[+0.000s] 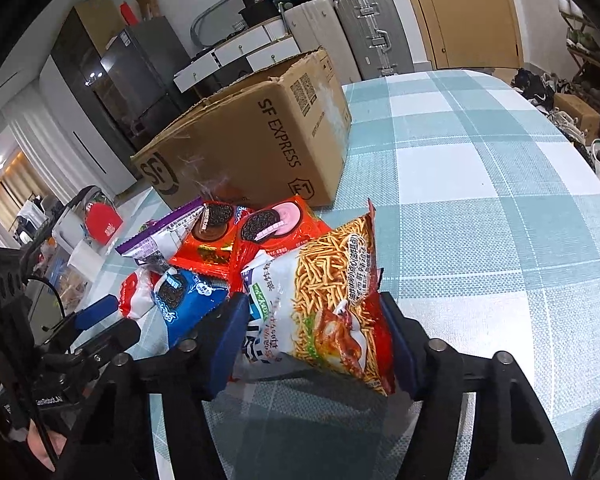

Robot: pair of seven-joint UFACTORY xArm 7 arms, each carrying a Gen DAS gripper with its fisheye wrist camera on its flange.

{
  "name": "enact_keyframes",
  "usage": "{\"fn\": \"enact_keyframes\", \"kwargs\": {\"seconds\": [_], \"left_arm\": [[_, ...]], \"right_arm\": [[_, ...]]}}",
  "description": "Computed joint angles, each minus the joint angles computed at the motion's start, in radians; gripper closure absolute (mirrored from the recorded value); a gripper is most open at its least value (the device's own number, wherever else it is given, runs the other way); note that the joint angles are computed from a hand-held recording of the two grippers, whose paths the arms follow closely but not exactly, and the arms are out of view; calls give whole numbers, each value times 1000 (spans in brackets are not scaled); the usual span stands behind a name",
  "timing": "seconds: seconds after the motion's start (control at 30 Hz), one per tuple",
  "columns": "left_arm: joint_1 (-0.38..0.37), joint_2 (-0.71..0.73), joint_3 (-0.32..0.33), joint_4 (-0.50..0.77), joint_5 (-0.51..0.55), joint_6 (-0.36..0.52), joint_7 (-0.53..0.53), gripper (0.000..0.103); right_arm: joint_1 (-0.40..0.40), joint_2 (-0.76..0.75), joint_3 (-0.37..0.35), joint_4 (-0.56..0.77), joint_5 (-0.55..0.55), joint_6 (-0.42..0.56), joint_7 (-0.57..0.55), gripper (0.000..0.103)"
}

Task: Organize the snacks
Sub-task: 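Grasp the white noodle snack bag with the right gripper and lift it, then grasp the red-and-white bag with the left gripper while the right gripper holds the noodle bag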

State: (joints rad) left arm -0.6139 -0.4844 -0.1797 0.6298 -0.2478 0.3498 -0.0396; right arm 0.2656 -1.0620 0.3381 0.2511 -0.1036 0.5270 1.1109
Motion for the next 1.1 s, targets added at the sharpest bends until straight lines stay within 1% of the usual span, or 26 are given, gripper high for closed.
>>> {"fn": "enact_keyframes", "kwargs": {"seconds": [0.13, 0.33, 0.53, 0.87, 1.1], "left_arm": [[-3, 3, 8, 0, -7, 2, 2, 1], [19, 0, -11, -3, 9, -3, -27, 1], [20, -5, -13, -10, 28, -10, -37, 1], [37, -7, -27, -13, 62, -12, -69, 1], [57, -11, -47, -13, 104, -10, -104, 1]], "right_arm": [[0, -29, 5, -17, 6, -6, 24, 48], [16, -93, 22, -37, 2, 15, 50, 54], [39, -153, 23, -57, 10, 39, 76, 57], [64, -205, 55, -68, 6, 54, 123, 60], [80, -225, 68, -63, -9, 56, 131, 67]]}}
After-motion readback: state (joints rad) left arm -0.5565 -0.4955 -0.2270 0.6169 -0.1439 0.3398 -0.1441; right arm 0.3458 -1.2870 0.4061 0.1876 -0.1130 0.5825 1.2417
